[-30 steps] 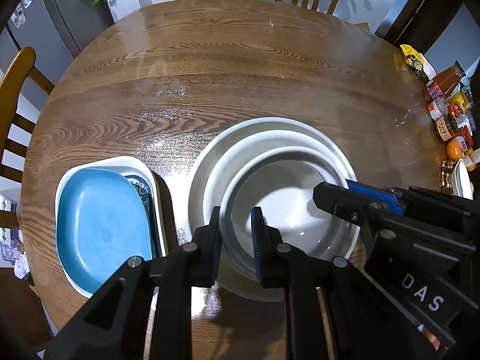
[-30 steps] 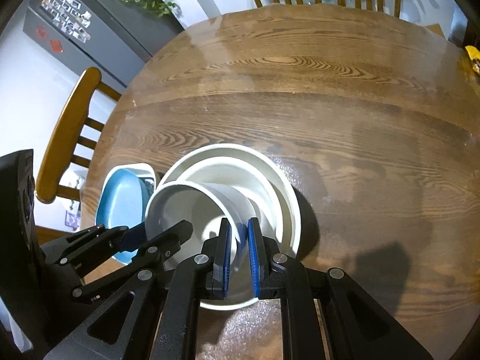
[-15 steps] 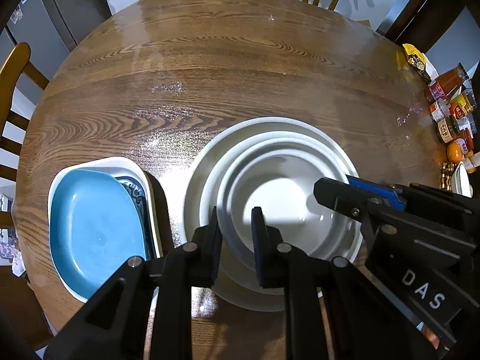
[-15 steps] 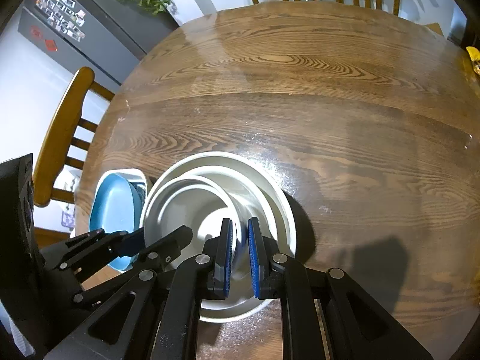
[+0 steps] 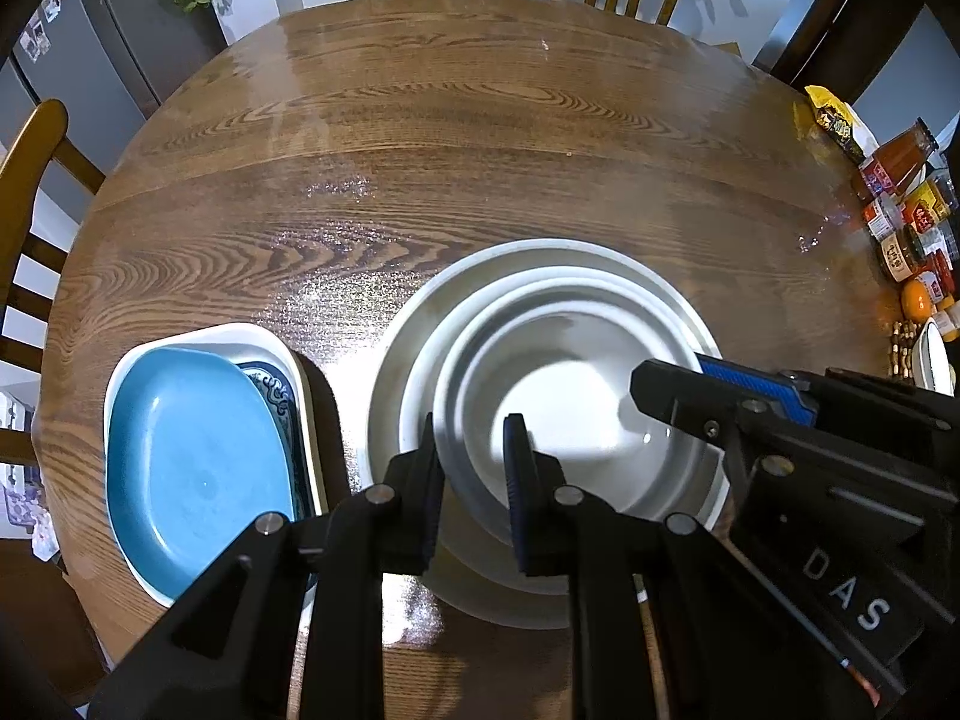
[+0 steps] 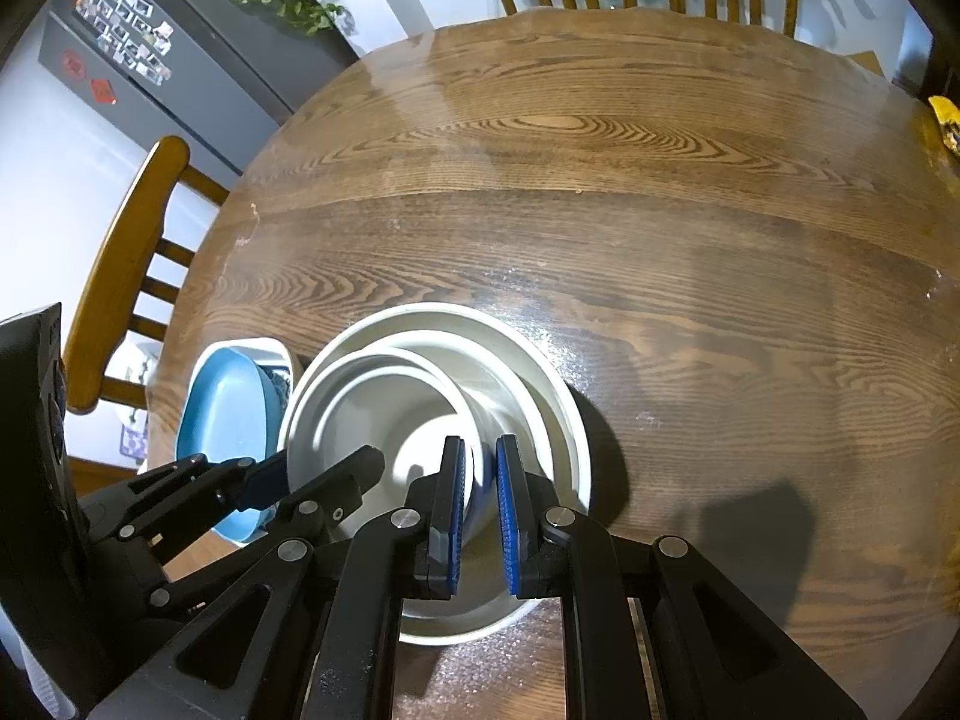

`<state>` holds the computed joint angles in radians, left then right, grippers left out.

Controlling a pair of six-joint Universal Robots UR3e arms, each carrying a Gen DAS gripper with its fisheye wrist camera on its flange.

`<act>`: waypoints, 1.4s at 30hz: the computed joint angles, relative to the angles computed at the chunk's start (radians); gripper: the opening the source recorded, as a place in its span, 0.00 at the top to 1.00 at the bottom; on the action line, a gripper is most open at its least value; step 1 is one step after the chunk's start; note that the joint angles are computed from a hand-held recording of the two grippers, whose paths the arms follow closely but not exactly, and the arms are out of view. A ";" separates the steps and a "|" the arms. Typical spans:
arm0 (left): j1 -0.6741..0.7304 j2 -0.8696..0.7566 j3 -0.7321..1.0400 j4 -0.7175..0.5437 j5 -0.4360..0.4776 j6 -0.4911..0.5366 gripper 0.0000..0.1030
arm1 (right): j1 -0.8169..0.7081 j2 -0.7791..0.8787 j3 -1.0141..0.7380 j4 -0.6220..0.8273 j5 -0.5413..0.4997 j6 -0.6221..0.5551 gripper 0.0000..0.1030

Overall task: Organize plates and bowls
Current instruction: 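Lower the white ramekin into the medium bowl with both grippers, then open both grippers and release the white ramekin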

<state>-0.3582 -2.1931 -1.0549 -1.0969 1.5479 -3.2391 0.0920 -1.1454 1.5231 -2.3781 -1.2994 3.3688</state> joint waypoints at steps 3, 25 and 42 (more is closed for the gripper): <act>-0.002 0.000 -0.003 0.006 0.005 0.001 0.85 | 0.002 -0.001 0.001 0.000 -0.005 -0.001 0.87; -0.005 0.020 -0.044 0.036 0.011 -0.001 0.83 | 0.011 -0.003 0.005 -0.006 -0.018 0.009 0.87; 0.155 0.363 -0.363 0.157 -0.113 0.019 0.24 | -0.019 -0.246 0.210 -0.170 -0.099 0.025 0.43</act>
<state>-0.2029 -1.8305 -1.4175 -0.9400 1.4348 -3.2196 0.0733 -1.3917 1.7335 -2.5477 -1.3985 3.3933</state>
